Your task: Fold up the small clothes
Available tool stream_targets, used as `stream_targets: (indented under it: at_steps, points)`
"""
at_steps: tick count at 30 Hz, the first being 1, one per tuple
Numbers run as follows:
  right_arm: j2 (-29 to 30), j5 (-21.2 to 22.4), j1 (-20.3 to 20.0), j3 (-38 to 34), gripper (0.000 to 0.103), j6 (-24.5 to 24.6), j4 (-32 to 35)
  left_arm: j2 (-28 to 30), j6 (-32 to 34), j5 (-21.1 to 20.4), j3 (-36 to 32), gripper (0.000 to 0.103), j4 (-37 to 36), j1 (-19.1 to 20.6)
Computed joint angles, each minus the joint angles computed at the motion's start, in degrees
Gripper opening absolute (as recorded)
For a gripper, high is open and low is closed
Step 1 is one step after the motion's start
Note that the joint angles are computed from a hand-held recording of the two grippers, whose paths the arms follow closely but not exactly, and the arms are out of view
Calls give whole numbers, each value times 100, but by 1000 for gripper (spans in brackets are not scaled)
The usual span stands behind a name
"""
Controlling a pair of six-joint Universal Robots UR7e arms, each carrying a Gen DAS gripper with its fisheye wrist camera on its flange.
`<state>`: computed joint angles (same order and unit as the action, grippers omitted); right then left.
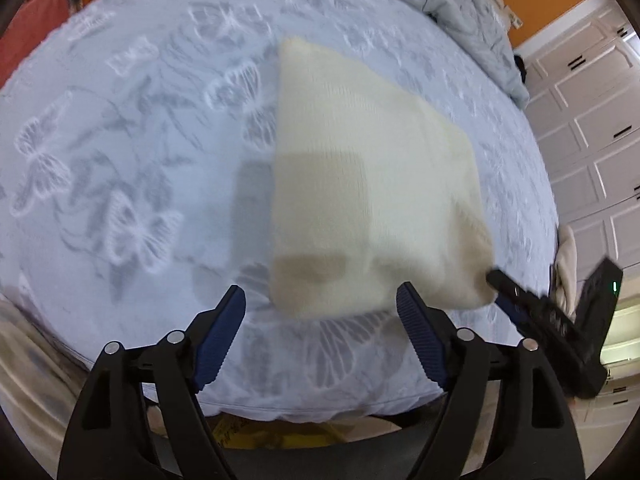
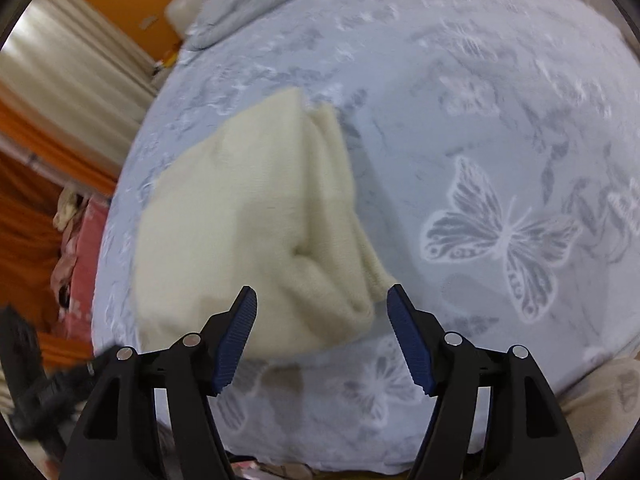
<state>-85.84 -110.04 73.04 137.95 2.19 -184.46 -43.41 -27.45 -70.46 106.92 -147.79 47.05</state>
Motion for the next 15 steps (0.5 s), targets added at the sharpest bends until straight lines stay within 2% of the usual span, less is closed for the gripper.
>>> stream_targets:
  at_steps: [3,6,9,10,11,12,14,15]
  points:
    - [-71,293,-139,-25,66,108,224,75,123,126,95,76,69,-45]
    - [-122,705,-258,-58,66,62,492,63,437,518,330,76,-18,-144]
    - [-8,599,-187,-139,64,148,627,185,599,836,362,75,-178,-116]
    - [76,487,-126,-168,49,175,593,254,651,906,308,72,-188,-76]
    - [116,468,-97,-190,27,160,590,316,700,925,221,56,-148,-27]
    - [91,647,-115,-200,19,123,646,348,762,874,146,48,-99,28]
    - [20,685,90,-197,16,86,476,335,841,695,-13,24,-14,100]
    - [-47,749,202,-185,16,33,363,301,871,712,-32,21,-16,79]
